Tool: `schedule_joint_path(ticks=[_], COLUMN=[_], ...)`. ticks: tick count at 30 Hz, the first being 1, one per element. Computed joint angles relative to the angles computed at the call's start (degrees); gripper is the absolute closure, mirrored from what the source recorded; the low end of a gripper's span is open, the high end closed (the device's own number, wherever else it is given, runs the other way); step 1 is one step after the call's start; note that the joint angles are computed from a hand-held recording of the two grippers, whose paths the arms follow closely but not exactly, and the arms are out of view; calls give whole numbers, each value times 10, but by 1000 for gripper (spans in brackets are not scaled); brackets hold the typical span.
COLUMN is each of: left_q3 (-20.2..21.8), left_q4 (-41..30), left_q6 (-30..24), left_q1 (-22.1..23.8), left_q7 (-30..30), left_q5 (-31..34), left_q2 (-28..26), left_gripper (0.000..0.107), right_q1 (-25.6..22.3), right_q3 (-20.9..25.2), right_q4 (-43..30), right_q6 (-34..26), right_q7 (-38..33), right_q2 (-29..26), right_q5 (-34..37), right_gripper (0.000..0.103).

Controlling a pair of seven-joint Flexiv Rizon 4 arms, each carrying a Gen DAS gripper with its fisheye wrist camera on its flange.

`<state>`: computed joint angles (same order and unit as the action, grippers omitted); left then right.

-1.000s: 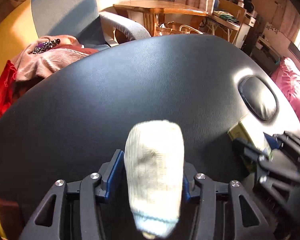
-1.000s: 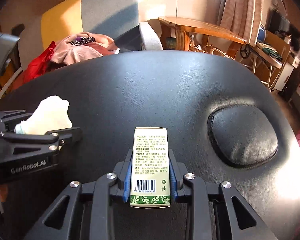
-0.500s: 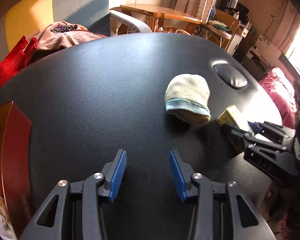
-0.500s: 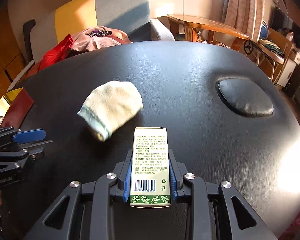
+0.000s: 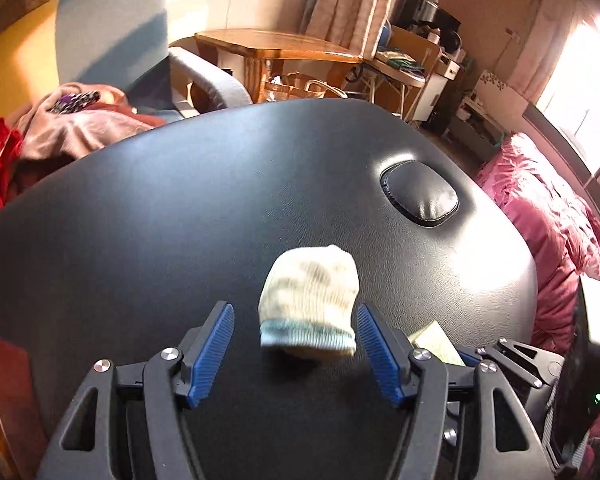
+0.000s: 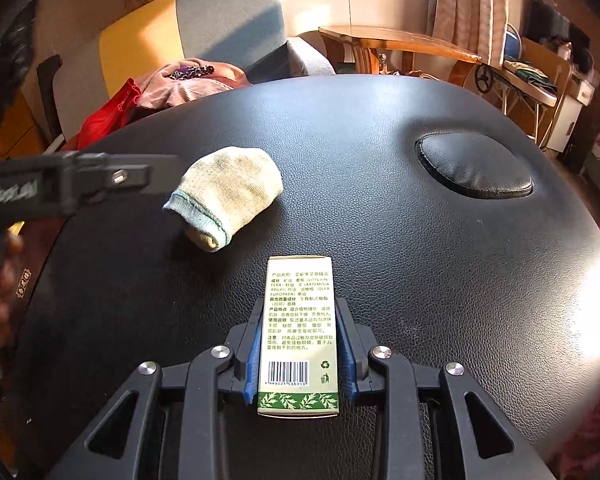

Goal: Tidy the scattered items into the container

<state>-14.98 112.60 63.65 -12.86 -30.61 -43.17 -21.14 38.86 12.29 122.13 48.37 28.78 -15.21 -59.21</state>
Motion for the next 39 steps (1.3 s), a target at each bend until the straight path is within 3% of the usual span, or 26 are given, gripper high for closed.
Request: schedule_joint_path(ticks=[12, 18, 24, 34, 39], left_q3=[-14, -14, -16, 24, 56], left_q4=[-62, -41, 16, 151, 205], left_q6=[-66, -32, -4, 23, 31], left_q1=[14, 0, 6, -3, -22], left_q7=[20, 22, 42, 107, 152], left_q5=[27, 27, -4, -119, -183], left_q2=[-58, -49, -11, 94, 139], left_gripper=[42, 47, 49, 49, 49], right_q1=[-10, -6, 3, 21, 42], right_q3=[-9, -6, -2, 10, 20], right_q4=[7, 0, -7, -4, -26], right_q6=[26, 6, -25, -14, -40], right_q7=[28, 13, -4, 44, 28], right_q2=[-2, -7, -8, -3, -14], right_q5=[-44, -39, -19, -13, 19], right_gripper=[62, 63, 73, 72, 67])
